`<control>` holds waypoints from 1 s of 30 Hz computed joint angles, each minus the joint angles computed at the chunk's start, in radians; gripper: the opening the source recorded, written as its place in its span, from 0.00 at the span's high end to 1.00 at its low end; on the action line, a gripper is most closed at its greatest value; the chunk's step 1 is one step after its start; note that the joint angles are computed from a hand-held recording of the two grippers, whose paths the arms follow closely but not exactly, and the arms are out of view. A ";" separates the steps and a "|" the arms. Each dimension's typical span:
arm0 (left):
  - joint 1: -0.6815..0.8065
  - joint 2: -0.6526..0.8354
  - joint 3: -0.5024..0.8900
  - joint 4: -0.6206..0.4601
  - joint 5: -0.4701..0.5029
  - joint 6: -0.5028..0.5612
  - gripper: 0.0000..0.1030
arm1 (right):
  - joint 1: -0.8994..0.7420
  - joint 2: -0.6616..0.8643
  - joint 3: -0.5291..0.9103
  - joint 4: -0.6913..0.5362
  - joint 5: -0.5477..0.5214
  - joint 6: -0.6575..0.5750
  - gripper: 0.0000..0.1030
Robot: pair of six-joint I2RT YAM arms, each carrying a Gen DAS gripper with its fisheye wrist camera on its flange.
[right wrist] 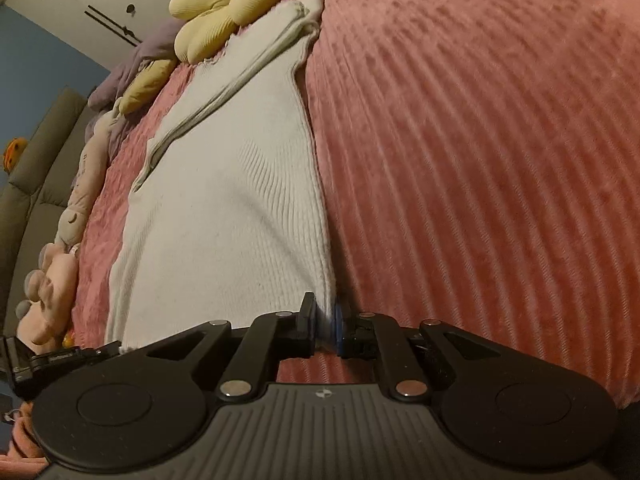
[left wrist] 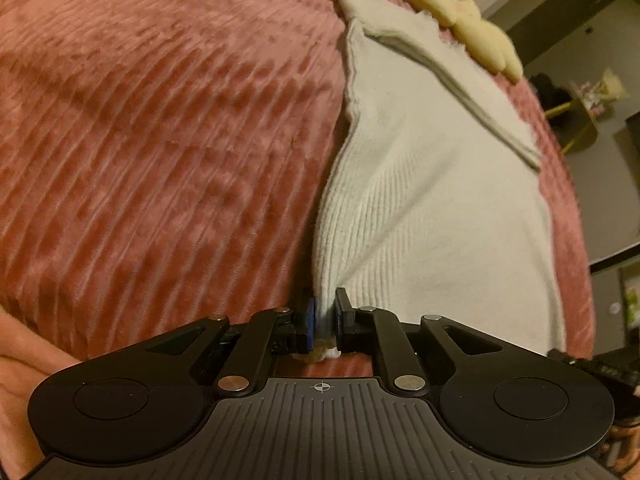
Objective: Fold small clothes
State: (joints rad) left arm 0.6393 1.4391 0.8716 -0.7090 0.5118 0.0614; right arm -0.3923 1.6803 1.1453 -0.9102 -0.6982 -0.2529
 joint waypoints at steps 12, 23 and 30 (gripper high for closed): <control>-0.066 -0.008 -0.005 0.014 -0.080 0.012 0.84 | 0.047 0.000 -0.012 0.007 0.021 -0.006 0.80; -0.103 -0.031 0.015 -0.017 -0.102 0.046 0.89 | 0.027 0.048 0.034 -0.056 -0.042 -0.021 0.88; -0.087 -0.037 0.050 -0.046 -0.018 0.018 0.89 | -0.002 0.088 0.089 -0.119 -0.151 0.008 0.89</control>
